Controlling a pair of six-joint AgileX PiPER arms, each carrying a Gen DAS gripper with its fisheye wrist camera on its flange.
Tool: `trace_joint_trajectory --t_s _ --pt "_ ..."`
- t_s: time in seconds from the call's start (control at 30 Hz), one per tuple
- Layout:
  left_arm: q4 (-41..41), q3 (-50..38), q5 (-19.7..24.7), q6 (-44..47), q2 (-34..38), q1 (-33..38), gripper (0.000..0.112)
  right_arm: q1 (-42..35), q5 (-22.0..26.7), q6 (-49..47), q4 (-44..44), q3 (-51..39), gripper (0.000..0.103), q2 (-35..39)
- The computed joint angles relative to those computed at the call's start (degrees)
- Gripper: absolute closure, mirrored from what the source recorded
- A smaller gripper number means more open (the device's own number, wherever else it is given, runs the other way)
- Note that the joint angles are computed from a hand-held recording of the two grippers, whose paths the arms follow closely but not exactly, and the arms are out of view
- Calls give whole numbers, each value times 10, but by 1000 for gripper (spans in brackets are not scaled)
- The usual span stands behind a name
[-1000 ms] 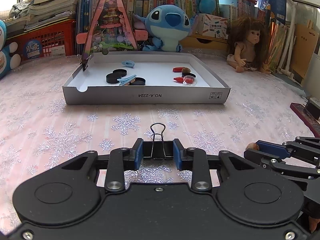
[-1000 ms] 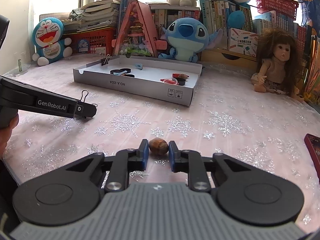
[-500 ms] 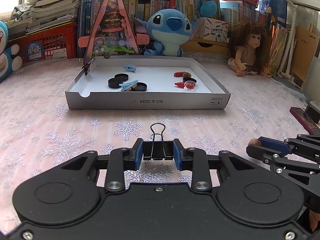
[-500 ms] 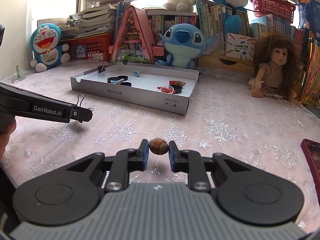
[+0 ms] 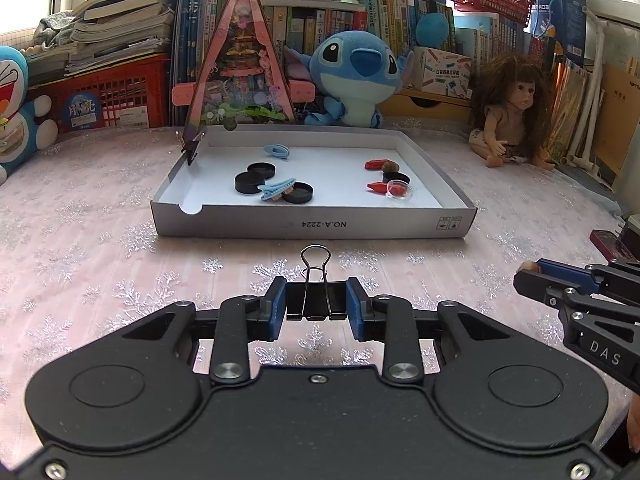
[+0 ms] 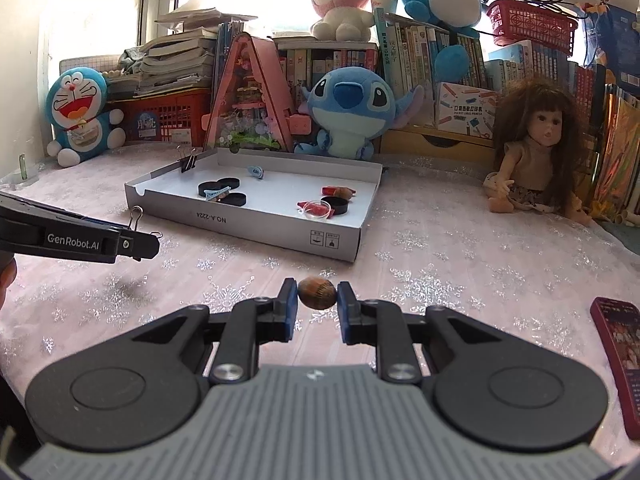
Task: Organize rigid objects
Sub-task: 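Carry the binder clip in the left gripper into the tray while the right carries the nut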
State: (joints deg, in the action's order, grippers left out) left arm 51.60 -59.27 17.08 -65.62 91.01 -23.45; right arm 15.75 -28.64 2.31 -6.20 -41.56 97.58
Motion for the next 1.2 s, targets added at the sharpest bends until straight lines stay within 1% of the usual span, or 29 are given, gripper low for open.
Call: trace_joint_trajectory --t_s 0.3,0.5,0.6,0.77,0.93,1.03,1.2 --pt "-24 -29 4 35 6 15 83 2 4 -12 17 -30 77 3" --pt "-56 -52 5 74 15 21 83 -4 14 3 8 -56 77 7" --pt "-81 -70 8 102 21 26 83 -7 22 11 5 -74 77 12" --pt "-84 -104 14 115 37 31 83 -12 48 37 -9 -112 77 24" --pt "-109 -143 21 146 58 38 83 -12 68 56 -15 -144 77 38" --pt "-103 -162 27 146 71 38 83 -11 76 61 -16 -158 77 45" --pt "-126 -192 37 173 92 40 83 -8 88 56 -9 -178 77 54"
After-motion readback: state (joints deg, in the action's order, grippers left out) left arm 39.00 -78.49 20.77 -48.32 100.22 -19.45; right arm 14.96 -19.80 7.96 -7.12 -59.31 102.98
